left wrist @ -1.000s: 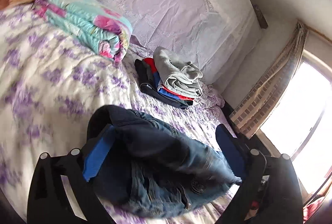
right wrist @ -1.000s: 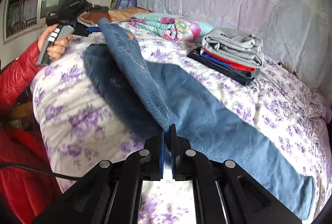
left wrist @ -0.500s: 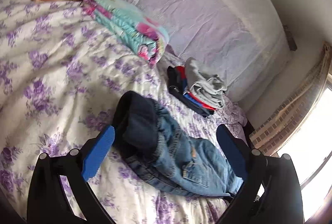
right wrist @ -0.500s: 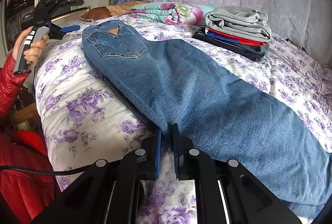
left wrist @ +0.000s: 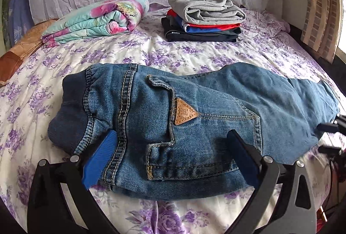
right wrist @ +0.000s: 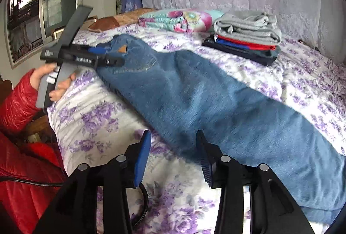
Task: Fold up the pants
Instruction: 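Pinch the jeans leg hem with right tool and fold it over, then release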
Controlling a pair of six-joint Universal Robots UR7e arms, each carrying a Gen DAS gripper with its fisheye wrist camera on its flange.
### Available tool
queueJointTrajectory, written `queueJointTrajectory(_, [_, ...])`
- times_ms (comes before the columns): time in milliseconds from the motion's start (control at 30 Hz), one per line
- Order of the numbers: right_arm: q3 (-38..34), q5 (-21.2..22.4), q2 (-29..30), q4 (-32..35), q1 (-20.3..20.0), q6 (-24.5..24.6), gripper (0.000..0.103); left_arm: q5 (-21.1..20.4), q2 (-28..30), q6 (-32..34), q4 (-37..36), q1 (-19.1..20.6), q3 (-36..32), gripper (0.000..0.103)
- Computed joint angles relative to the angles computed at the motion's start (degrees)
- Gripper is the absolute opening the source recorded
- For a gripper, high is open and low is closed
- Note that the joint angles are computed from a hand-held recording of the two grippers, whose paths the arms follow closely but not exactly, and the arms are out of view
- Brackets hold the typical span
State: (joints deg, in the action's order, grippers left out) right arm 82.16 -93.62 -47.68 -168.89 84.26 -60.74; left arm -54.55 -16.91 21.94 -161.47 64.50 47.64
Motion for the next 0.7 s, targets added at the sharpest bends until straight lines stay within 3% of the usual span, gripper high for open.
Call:
queueJointTrajectory(67, [-0.12, -0.14, -0.16, -6.1, 0.12, 0.72, 0.05, -4.09, -3.44, -2.92, -3.03, 0.02, 4.95, 0.098])
queueJointTrajectory(133, [-2.99, -3.63, 0.96, -9.55, 0.31, 3.69, 0.057, -11.9, -6.05, -5.49, -3.87, 0.3, 7.31, 0.098])
queueJointTrajectory(167, [-5.12, -6.87, 1.98, -10.66, 0.41, 5.73, 0.059, -13.63, -6.38, -5.07, -4.66, 0.19, 7.58, 0.098])
queueJointTrajectory(233, [-10.64, -15.89, 4.56, -7.86, 0.13, 10.44, 0.068, -10.07, -4.03, -2.09, -3.08, -0.78, 4.07, 0.098])
queueJointTrajectory(267, [-12.46, -16.88, 4.94, -3.01, -1.27, 12.79, 0.073, -6.73, -1.81, -0.53, -0.18, -0.94, 0.71, 0.098])
queueJointTrajectory(333, [-11.79, -11.65, 2.75, 3.44, -3.73, 18.63, 0.073, -2.29, 3.16, 0.18, 5.86, 0.18, -6.34, 0.098])
queueJointTrajectory(400, [-8.74, -7.61, -0.55, 3.02, -4.69, 23.6, 0.073, 2.01, 4.75, 4.05, 3.3, -0.69, -7.05, 0.098])
queueJointTrajectory(500, [-1.85, -1.63, -6.26, -4.12, -6.67, 28.5, 0.073, 2.26, 4.95, 5.73, 1.88, -0.57, -6.47, 0.099])
queueJointTrajectory(567, [0.42, -2.07, -8.52, -7.29, -8.27, 33.54, 0.073, 0.74, 4.4, 4.91, 2.03, -0.24, -6.08, 0.099])
queueJointTrajectory(633, [1.38, -1.71, -10.2, -6.3, -10.3, 39.41, 0.073, 1.28, 4.48, 5.11, 1.66, -0.47, -5.97, 0.099])
queueJointTrajectory(700, [1.53, 2.73, -11.25, -3.93, -12.95, 45.69, 0.071, 1.82, 4.32, 5.41, 0.97, -0.71, -5.37, 0.099])
